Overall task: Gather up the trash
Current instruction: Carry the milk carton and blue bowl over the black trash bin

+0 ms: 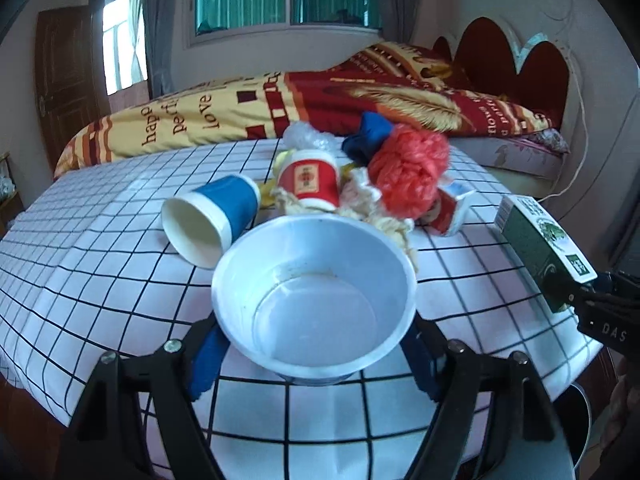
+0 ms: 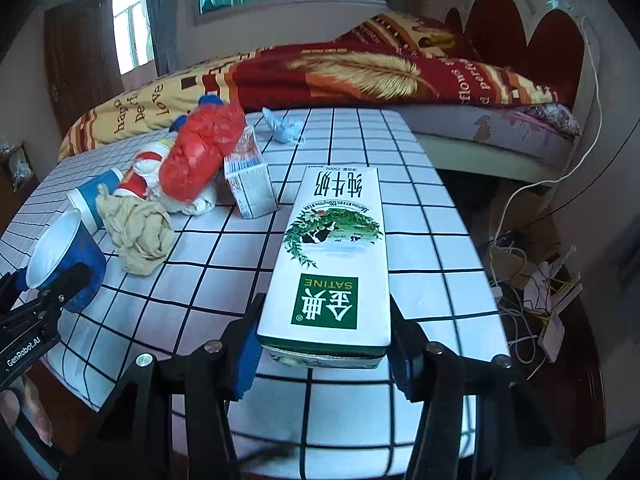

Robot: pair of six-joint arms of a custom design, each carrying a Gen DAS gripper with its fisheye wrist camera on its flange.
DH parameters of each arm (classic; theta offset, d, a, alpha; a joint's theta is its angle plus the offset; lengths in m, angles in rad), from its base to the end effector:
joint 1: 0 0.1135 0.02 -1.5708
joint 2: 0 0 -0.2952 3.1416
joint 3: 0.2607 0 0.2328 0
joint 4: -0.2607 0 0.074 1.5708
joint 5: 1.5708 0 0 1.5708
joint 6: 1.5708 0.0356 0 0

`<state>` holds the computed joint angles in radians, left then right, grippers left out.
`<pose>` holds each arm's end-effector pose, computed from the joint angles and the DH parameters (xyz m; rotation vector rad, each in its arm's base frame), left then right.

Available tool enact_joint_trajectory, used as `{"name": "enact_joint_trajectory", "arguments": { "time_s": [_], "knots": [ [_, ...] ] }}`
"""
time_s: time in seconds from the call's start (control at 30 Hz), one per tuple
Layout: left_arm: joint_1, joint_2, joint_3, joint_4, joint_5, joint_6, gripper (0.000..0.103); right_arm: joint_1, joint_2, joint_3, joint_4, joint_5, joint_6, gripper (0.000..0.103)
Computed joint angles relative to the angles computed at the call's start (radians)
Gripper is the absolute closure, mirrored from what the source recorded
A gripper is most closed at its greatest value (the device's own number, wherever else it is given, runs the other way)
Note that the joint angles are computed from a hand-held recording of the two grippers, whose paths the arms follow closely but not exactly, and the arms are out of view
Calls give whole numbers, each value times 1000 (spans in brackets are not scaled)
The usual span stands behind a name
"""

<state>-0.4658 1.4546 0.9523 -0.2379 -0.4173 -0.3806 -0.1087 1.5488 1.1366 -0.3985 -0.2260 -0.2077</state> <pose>0.2660 -0.1176 0.2792 -0.1128 2.2324 0.0266 0.3175 -0.0266 0.2947 -0.2232 2.3475 0.1157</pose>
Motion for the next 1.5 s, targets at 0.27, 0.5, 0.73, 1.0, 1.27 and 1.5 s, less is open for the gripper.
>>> {"name": "enact_joint_trajectory", "arguments": {
  "time_s": [0.27, 0.5, 0.73, 1.0, 1.27, 1.5],
  "knots": [
    [-133, -81, 11, -56, -55, 3, 25, -170, -189, -56, -48, -87, -76, 47],
    [-305, -92, 20, -86, -91, -51, 25, -537, -289, -20, -232, -261, -259, 47],
    [-489, -34, 63, -99, -105, -93, 25, -886, -302, -39, -391, -403, -516, 47],
    [-606, 53, 136, -90, -78, -99, 25, -1125, -242, -15, -503, -470, -703, 47],
    [-663, 50, 190, -127, -99, -93, 25, -1171, -254, -3, -565, -481, -760, 47],
    [-642, 11, 155, -132, -117, -93, 25, -1154, -287, 11, -590, -519, -735, 47]
  ]
}}
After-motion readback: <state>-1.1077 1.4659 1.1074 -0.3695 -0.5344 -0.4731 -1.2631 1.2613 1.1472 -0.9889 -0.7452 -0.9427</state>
